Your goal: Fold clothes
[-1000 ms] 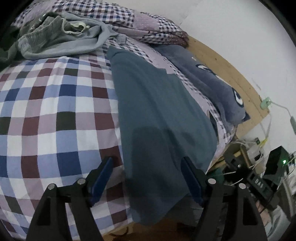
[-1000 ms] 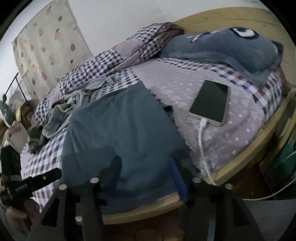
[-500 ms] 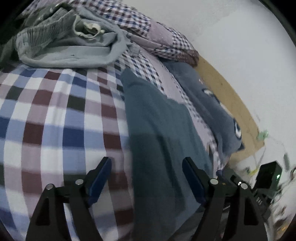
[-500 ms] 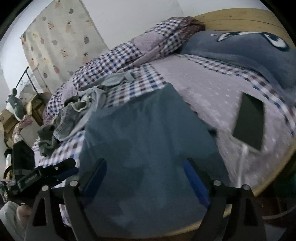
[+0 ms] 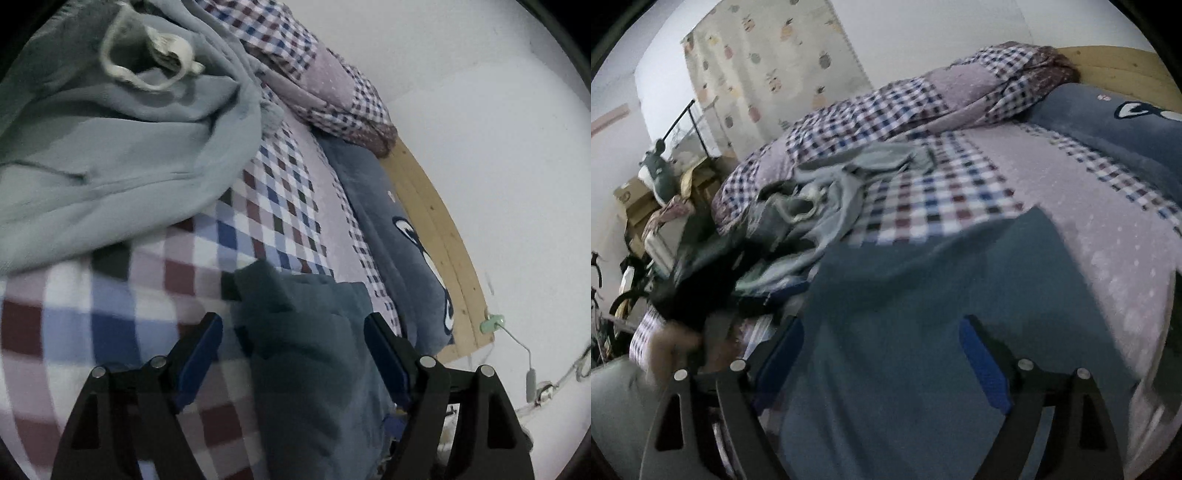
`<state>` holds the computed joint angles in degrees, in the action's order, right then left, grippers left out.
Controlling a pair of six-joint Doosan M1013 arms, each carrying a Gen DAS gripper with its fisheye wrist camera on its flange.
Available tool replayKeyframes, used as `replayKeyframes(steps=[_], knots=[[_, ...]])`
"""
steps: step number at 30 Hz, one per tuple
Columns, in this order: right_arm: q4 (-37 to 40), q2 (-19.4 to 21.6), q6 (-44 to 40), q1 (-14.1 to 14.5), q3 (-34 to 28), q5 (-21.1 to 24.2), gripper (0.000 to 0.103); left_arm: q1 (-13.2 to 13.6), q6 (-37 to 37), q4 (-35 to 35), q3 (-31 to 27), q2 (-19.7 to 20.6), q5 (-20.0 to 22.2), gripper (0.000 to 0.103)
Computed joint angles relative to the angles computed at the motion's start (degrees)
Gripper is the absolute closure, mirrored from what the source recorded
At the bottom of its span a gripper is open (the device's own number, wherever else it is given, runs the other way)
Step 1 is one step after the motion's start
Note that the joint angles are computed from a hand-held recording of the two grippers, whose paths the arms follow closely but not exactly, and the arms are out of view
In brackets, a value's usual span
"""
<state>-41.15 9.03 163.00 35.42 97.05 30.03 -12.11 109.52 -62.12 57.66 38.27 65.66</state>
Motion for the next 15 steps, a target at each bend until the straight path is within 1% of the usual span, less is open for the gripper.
replayKeyframes(steps=[1, 3, 5, 7, 8, 9, 10, 11, 13, 14, 15], knots=[[0.3, 0.6, -1.4, 0.6, -0.5, 0.4, 0.014, -0.1, -0.2, 0.2, -0.8, 0.6, 0.2, 0.025], [0.9, 1.7, -4.2, 1.8, -1.6, 1.3, 0.014, -0.2, -1.0, 0.6, -1.9, 1.3, 0.0, 0.035], [1.0, 2.8, -6.7, 2.9, -2.7, 2.3, 0.014, -0.2, -2.9, 1.2, -2.8, 2.1, 0.0, 0.056], [-0.4, 3.7, -8.0, 3.8, -3.3, 3.6, 0.016, -0.3, -4.1, 1.5, -3.6, 2.8, 0.6, 0.064], [-1.0, 4.0, -8.8, 4.2, -3.6, 4.2, 0.019, -0.3, -4.1, 1.5, -4.0, 3.1, 0.9, 0.065], [-1.5, 4.3, -9.5, 4.6, -3.8, 4.8, 0.027, -0.4, -3.9, 1.6, -4.4, 3.3, 1.1, 0.067], [-2.0, 4.5, -10.1, 4.9, -4.0, 5.6, 0.037, -0.5, -3.7, 1.6, -4.5, 3.4, 1.2, 0.074], [-2.2, 4.8, -10.8, 5.0, -4.4, 6.5, 0.04, -0.5, -3.6, 1.7, -4.8, 3.5, 1.2, 0.087], [-1.1, 5.4, -12.2, 5.0, -4.9, 7.6, 0.052, -0.5, -3.2, 1.5, -4.6, 3.4, 0.0, 0.096], [0.1, 5.6, -13.0, 4.8, -5.0, 7.7, 0.056, -0.5, -2.5, 0.9, -4.3, 3.3, -0.8, 0.097], [1.9, 5.8, -14.0, 4.6, -5.2, 7.7, 0.066, -0.5, -2.1, 0.7, -3.9, 3.1, -1.7, 0.098]])
